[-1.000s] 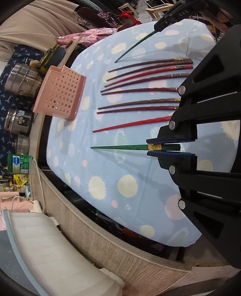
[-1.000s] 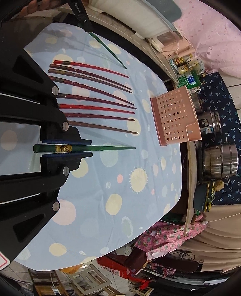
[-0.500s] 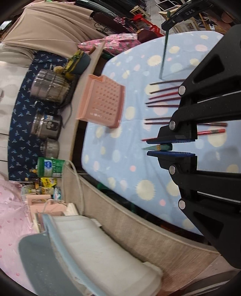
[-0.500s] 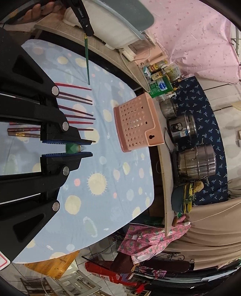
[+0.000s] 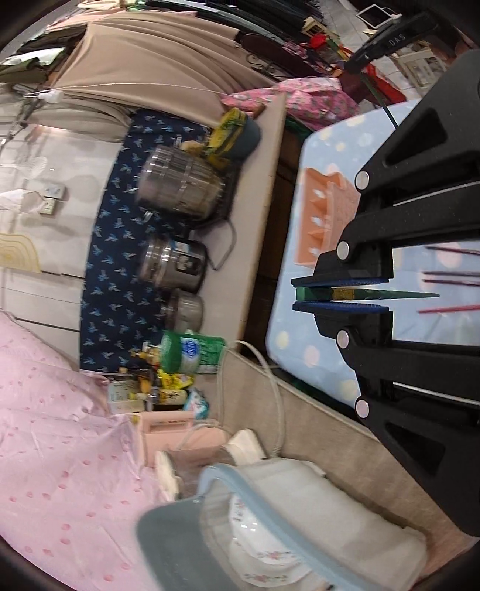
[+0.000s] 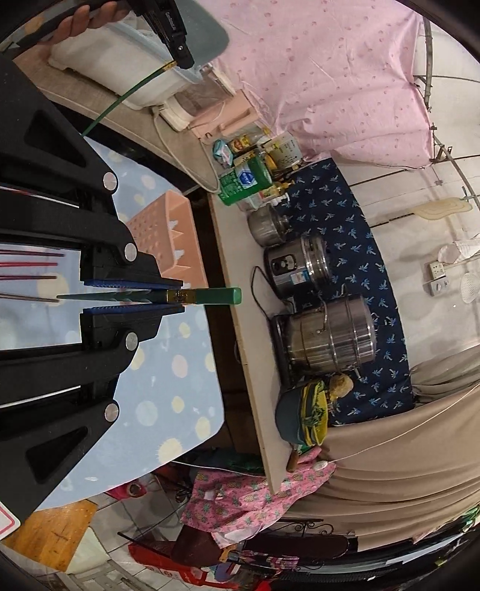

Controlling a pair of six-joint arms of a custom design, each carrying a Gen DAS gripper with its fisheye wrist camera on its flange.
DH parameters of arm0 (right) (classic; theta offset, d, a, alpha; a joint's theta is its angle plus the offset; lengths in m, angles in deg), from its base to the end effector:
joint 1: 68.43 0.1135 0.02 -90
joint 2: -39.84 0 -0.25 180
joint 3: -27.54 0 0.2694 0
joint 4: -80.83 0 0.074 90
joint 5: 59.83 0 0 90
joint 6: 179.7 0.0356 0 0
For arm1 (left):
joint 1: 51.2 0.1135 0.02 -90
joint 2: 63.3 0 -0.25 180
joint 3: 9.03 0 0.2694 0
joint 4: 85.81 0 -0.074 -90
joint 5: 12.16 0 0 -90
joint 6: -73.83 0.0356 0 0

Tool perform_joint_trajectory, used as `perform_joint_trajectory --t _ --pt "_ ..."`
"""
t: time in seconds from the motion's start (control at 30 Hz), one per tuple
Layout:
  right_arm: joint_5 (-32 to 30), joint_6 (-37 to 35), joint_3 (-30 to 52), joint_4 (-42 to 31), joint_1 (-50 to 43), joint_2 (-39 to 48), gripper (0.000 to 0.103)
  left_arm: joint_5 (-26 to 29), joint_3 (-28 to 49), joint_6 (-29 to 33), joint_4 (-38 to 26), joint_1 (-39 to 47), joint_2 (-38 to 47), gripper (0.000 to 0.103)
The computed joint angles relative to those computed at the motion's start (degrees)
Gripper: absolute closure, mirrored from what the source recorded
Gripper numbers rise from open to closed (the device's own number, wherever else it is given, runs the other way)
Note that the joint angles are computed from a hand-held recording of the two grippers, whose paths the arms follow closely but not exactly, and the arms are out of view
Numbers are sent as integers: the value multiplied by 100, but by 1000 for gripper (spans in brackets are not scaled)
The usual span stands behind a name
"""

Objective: Organize utensils
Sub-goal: 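Lift both green chopsticks and lower them into the pink holder with both tools, then open both tools to release the green chopsticks in the holder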

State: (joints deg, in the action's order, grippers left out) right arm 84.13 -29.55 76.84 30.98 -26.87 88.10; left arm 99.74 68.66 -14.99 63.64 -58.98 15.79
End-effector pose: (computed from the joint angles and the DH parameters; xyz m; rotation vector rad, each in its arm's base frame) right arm 0.1579 0.1015 0.2335 0.6985 1.9060 -0.0597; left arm 0.3280 -0.0582 0.2958 0.3902 2.0834 -0.4744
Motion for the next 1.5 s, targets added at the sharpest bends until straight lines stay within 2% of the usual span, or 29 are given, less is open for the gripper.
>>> perform_joint_trajectory --t 0.13,0.3,0.4,0.6,0.83,0.93,0.97,1.07,1.1,1.13,1.27,1.37,1.5 --pt "-497 -1442 265 1155 -1023 123 96 -16 743 -415 182 -219 267 96" --pt "-1188 -2356 681 2185 -1995 747 96 -259 1576 -874 537 -548 854 96" --pt "-1733 -2489 816 2629 -2493 1156 96 -400 1935 -1001 685 -727 1317 96" --pt "-2189 -2514 778 3124 -2848 1847 96 -610 2114 -940 942 -940 2044 96" --pt "-2426 -2443 567 3437 -2964 2391 96 -732 2044 -855 1095 -977 2611 96" --pt "-2348 -2427 498 3462 -2916 2436 92 -638 2069 -839 1020 -928 2756 95" --pt "-2257 -2412 467 3424 -2868 2383 88 -623 2049 -827 1003 -917 2772 93" --pt "-2008 -2286 247 3345 -2695 2025 69 -663 1806 -783 1068 -882 2657 69" --pt "-1900 -2233 166 3287 -2617 1868 65 -682 1627 -785 1170 -860 2551 59" --pt "-1791 -2184 82 3216 -2528 1707 64 -715 1449 -777 1274 -848 2448 53" --pt "-1386 -1847 -230 2777 -2101 1084 54 -658 894 -643 1340 -720 2036 47" --pt "-1008 -1467 -404 2268 -1625 714 52 -522 447 -535 1292 -567 1705 33" --pt "-467 -566 -643 1450 -777 378 50 -495 -244 -312 1284 -394 1236 31"
